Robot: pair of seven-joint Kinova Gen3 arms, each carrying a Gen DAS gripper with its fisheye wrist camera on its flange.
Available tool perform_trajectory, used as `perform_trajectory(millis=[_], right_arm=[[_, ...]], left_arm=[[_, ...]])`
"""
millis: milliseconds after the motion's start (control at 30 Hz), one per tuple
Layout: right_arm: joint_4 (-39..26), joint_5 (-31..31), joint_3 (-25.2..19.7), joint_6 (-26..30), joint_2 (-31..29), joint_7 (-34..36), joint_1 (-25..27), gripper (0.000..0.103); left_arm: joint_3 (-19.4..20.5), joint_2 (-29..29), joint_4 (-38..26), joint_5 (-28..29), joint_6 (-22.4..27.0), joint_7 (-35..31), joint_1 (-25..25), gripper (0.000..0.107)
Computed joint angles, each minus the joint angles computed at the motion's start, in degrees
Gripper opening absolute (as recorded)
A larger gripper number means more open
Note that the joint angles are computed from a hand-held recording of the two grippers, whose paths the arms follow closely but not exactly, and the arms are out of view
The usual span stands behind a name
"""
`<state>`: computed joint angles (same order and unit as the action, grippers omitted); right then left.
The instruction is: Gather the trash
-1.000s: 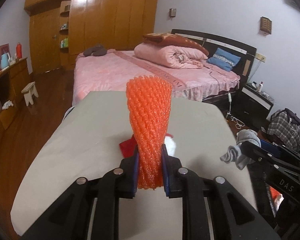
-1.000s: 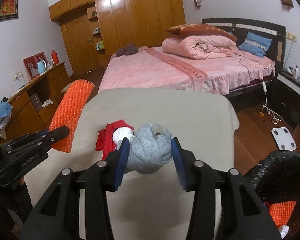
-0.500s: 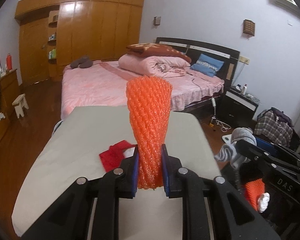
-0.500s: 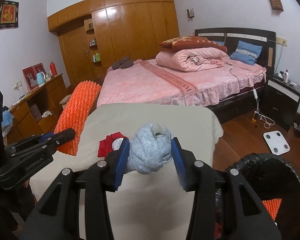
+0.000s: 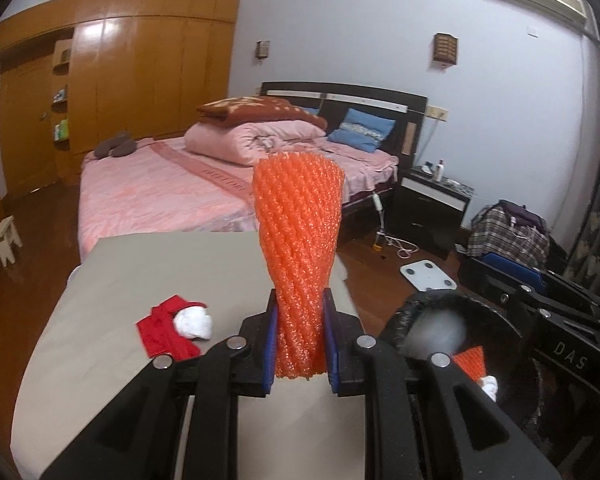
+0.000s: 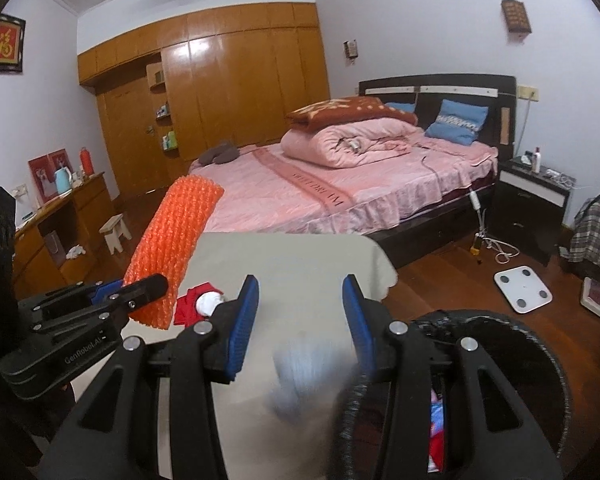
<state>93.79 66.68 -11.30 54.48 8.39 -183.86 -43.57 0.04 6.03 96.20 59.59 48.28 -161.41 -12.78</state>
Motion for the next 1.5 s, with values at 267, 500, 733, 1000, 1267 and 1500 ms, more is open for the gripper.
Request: perform_trajectory(millis=[267,500,733,1000,1267,1500], right_arm=[[4.3,-1.0,-1.1,3.3,-2.4,-2.4,0.6,0.040],[7.6,-2.8,-2.0,4.5,-3.1,-6.5,2.0,0.046],[8.6,-1.6,-2.8,9.2,-3.8,-8.7,1.8,0.056],[10.2,-1.2,-3.8,12.9,-5.0,-10.7,2.8,0.073],[10.7,-0.8,-4.2,13.1,-5.1,-11.5,3.2,0.086],[10.8,-1.1,-4.3,13.8,-5.7,-12.2,3.4,0.092]], left_arm=[[0.5,0.4,1.5,-1.5,-1.2,0.1,1.4,0.019],[0.8,1.2,4.2,-2.4,-3.7,-1.4,1.1,0.020],[0.4,1.0,5.5,0.6,-4.4,-4.3,-0.4,0.020],[-0.5,1.1,3.8,0.8,-5.9,-3.2,-2.0,0.020],[-0.1,1.3,2.4,-0.4,-6.3,-1.2,-2.4,0.020],[1.2,1.2,2.4,0.0,-5.1,-1.4,-1.0,0.020]])
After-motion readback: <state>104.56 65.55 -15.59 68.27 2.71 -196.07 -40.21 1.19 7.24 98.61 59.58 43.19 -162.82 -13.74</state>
